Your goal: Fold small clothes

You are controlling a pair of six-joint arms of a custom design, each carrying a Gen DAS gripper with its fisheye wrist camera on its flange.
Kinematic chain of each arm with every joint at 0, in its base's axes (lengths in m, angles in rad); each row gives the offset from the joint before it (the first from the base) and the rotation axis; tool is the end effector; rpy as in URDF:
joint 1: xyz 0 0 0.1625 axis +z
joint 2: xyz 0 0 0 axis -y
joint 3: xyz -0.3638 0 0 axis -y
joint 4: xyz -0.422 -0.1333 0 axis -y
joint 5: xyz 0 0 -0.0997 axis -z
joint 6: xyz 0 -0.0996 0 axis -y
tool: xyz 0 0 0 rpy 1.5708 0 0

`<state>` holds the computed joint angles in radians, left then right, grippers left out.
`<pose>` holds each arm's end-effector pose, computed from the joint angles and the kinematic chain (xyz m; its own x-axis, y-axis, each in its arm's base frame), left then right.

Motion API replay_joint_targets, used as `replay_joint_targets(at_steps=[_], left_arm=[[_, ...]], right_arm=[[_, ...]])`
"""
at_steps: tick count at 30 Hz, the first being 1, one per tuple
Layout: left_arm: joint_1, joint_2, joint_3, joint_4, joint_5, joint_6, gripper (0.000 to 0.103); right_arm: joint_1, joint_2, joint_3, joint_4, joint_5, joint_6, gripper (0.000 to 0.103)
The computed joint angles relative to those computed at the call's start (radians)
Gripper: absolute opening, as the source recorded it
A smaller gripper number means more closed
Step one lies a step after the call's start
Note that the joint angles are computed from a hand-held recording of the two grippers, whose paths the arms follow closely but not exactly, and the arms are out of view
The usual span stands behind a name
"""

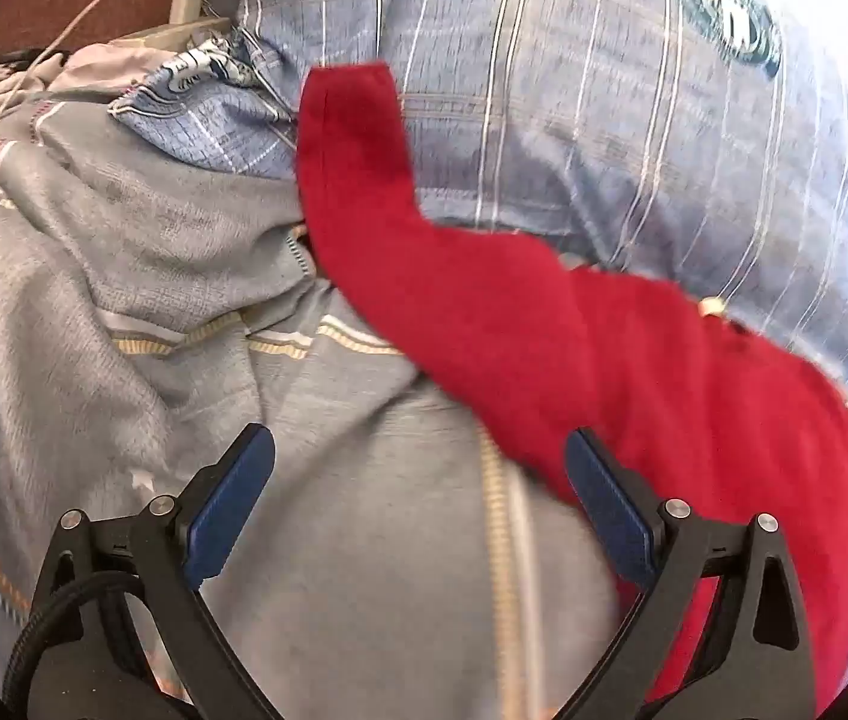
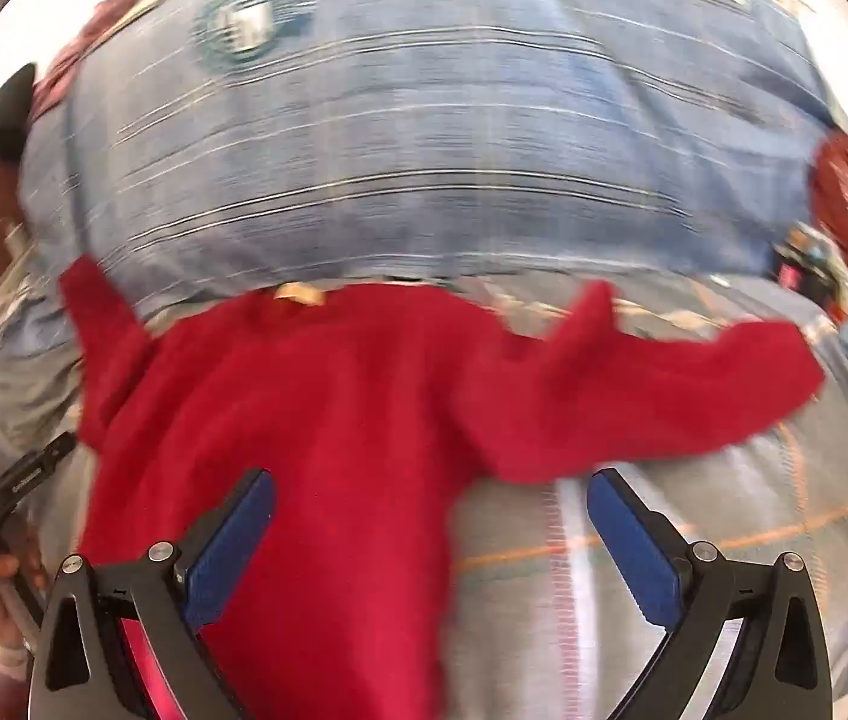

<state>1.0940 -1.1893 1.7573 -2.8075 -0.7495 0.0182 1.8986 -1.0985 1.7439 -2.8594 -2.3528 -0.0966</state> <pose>-0.0974 -0.6379 0.2817 -0.8069 -0.0779 -0.5856 0.3748 0.6986 -0.6094 0.2609 -0.5712 0.2359 -0.7792 0.0978 0.6191 -0.3343 0.7706 -0.5426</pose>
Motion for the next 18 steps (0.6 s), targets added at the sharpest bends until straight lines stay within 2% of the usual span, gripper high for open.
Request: replay_joint_targets(at_steps=[3, 7, 10, 18], left_arm=[[-0.023, 0.006, 0.003, -0.026, 0.012, -0.010, 0.098], [-0.039, 0.026, 0.002, -0.062, 0.059, 0.034, 0.098], [-0.036, 0.041, -0.011, -0.072, 0.067, 0.053, 0.098], [-0.037, 0.053, -0.018, -0.108, 0.084, 0.104, 0.098]], right_arm=[[0.026, 0.083, -0.060, 0.008, -0.008, -0.030, 0.103], [0.056, 0.207, -0.159, -0.004, -0.026, -0.060, 0.103], [0.062, 0.256, -0.198, 0.000, -0.008, -0.059, 0.103], [0.084, 0.376, -0.284, -0.086, -0.061, -0.098, 0.103]])
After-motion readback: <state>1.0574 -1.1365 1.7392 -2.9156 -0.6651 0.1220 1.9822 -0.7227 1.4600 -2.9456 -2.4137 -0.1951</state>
